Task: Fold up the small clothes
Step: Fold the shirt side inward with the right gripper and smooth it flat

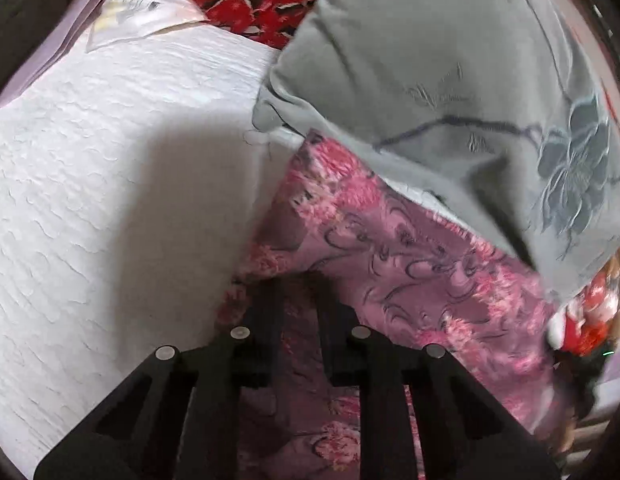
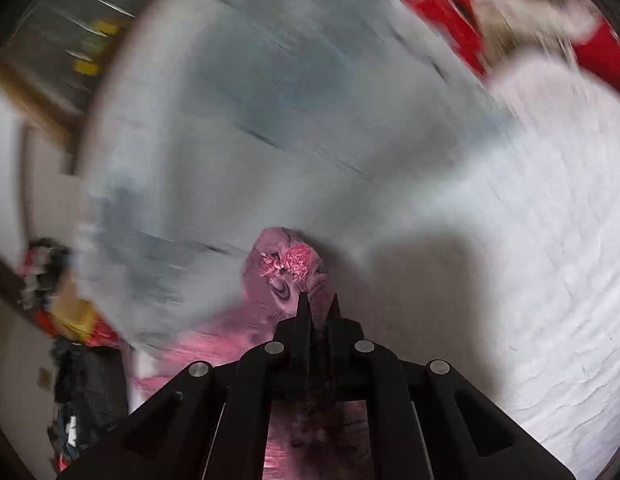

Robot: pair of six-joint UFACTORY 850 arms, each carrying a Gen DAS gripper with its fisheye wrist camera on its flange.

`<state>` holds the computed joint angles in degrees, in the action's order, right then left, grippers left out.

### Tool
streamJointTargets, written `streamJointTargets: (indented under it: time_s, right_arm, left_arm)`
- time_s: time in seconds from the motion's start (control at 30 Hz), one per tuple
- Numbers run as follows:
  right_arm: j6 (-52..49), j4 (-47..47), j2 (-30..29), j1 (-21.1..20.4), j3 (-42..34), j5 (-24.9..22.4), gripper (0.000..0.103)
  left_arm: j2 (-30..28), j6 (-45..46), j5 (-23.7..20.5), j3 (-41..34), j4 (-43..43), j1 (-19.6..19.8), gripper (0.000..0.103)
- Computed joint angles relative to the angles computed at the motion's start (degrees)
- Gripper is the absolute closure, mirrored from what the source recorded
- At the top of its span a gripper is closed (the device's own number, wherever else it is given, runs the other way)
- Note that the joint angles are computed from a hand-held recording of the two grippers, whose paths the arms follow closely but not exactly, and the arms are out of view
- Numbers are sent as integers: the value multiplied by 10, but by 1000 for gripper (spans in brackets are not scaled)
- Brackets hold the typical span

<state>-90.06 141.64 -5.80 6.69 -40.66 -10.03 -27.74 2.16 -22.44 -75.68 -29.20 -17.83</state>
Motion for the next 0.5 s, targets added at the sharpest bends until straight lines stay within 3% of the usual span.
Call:
streamJointTargets:
  time_s: [0.13,0.17,0.23,0.27,0.3,0.37,0.4,0.43,0.5]
  right_arm:
    - [-189,190,82,10,80,-81,85]
    - [-198,190,99,15,98,-97,79]
    - [-178,154,143,28,132,-84,52]
    - [-141,104,154,35,146,-77,49]
    - [-106,65,149,43,150,-75,48]
    - [-108,57,132,72,148,-69,59]
    - [-144,88,139,80,153,-70,90]
    - [-204,142,155,90,157,-61,96]
    - [-321,262,208,105,179,-67,97]
  left_arm:
    - [55,184,-13,61,-183,26,87]
    - [78,244,-17,87,-233,28,85]
    - [121,355,-11,141,-325,25,71]
    - [140,381,-2,166,-346,19,58]
    - [145,384,8,176,-342,9,55]
    - [146,324,38,190,-264,-15,55]
    - [144,267,54,192,-204,-28,55]
    - [147,217,74,199,-144,-38,55]
    - [159,148,87,208,-60,-48,55]
